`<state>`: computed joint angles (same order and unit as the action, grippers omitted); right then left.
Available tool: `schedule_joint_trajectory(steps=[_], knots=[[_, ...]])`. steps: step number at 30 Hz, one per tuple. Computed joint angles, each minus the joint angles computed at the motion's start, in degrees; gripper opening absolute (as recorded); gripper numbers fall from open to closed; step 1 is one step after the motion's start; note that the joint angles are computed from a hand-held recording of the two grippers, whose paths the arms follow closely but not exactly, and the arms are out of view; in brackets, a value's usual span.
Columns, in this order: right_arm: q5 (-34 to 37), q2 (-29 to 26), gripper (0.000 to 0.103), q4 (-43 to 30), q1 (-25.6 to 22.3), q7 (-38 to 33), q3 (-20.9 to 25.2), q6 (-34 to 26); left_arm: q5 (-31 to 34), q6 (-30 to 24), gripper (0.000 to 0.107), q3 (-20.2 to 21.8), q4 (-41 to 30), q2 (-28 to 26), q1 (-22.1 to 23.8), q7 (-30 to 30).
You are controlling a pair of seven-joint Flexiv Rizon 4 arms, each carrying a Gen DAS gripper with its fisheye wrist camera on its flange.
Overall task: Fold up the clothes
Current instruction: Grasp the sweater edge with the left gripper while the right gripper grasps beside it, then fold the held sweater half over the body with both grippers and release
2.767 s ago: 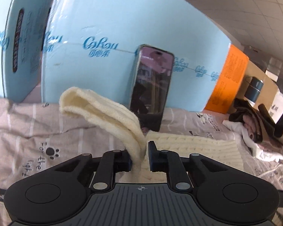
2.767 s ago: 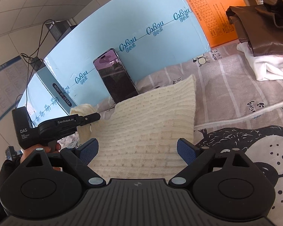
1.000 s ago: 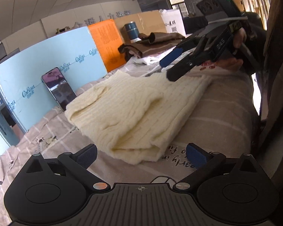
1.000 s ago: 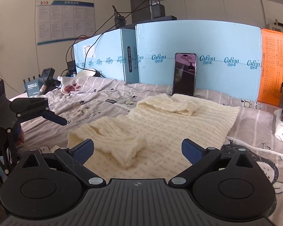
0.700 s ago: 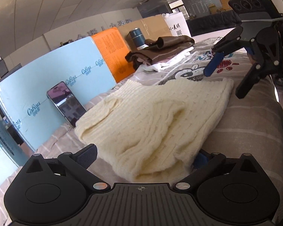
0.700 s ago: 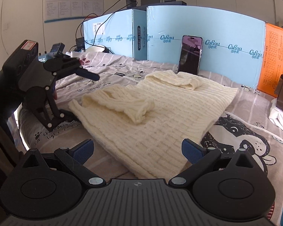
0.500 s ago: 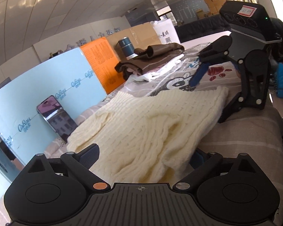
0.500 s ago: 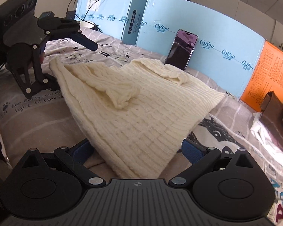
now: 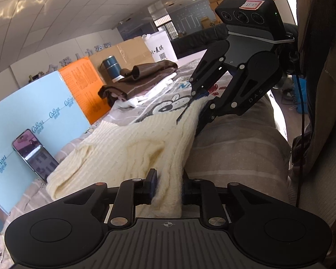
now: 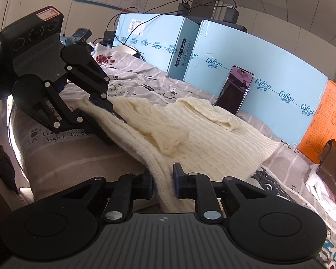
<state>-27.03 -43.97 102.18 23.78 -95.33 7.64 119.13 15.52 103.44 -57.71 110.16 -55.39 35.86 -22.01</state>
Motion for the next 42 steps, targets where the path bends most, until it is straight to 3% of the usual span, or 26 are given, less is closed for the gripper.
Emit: schedule_joint_trajectory(steps=[6,9,11,12,14,16,19,21,24,27,32,37,42], knots=[[-3.86,3.36,0.014,5.95,-2.42,-0.38,1.97,4.08,2.99,1.47,0.019,-4.89,5.0,-0.21,4.32,0.94],[3.96,3.73,0.014,5.68,2.58,-4.57,-1.83,7.02,3.28,8.43,0.024,0.02,3.19,1.42,0.16,-1.63],[7.94,3.25,0.014,4.67,4.85,-6.26,-3.44,7.86,1.19,9.54,0.024,3.57,1.87,2.99,-2.52,-5.15],[9.36,2.73,0.014,3.84,5.52,-6.54,-3.87,7.73,1.3,8.39,0.025,3.26,1.96,2.78,-1.95,-6.39],[7.73,1.99,0.014,3.32,3.65,-5.23,-2.19,7.17,2.26,6.18,0.037,2.91,2.68,2.85,-0.67,-8.21],[5.23,1.64,0.014,3.08,1.45,-3.29,-0.49,6.33,2.81,6.78,0.04,4.62,2.57,3.56,-1.48,-9.91],[2.89,0.69,0.014,1.82,0.0,-1.66,0.51,7.42,3.36,10.55,0.035,9.49,1.2,5.01,-5.06,-12.7],[5.13,-0.06,0.014,0.18,1.67,-2.44,-1.14,9.36,6.07,17.48,0.031,12.43,-1.38,3.7,-7.68,-12.75],[7.68,-1.33,0.014,-2.64,3.07,-3.24,-2.81,11.66,9.06,19.46,0.025,12.83,-6.57,1.61,-8.89,-13.47],[8.82,-3.11,0.014,-6.69,3.47,-3.43,-3.95,12.93,13.67,15.83,0.023,10.88,-13.62,-1.5,-8.89,-13.34],[9.98,-7.77,0.014,-17.31,3.68,-2.44,-5.84,12.5,19.34,8.9,0.022,3.52,-26.11,-9.07,-8.41,-13.38],[9.53,-15.7,0.014,-35.65,3.38,1.7,-7.94,4.35,15.48,1.8,0.022,-3.85,-35.43,-16.02,-10.02,-9.0],[3.24,-24.51,0.014,-52.87,1.54,7.65,-6.48,-7.92,5.34,-1.88,0.023,-2.49,-38.44,-16.75,-12.26,-9.86]])
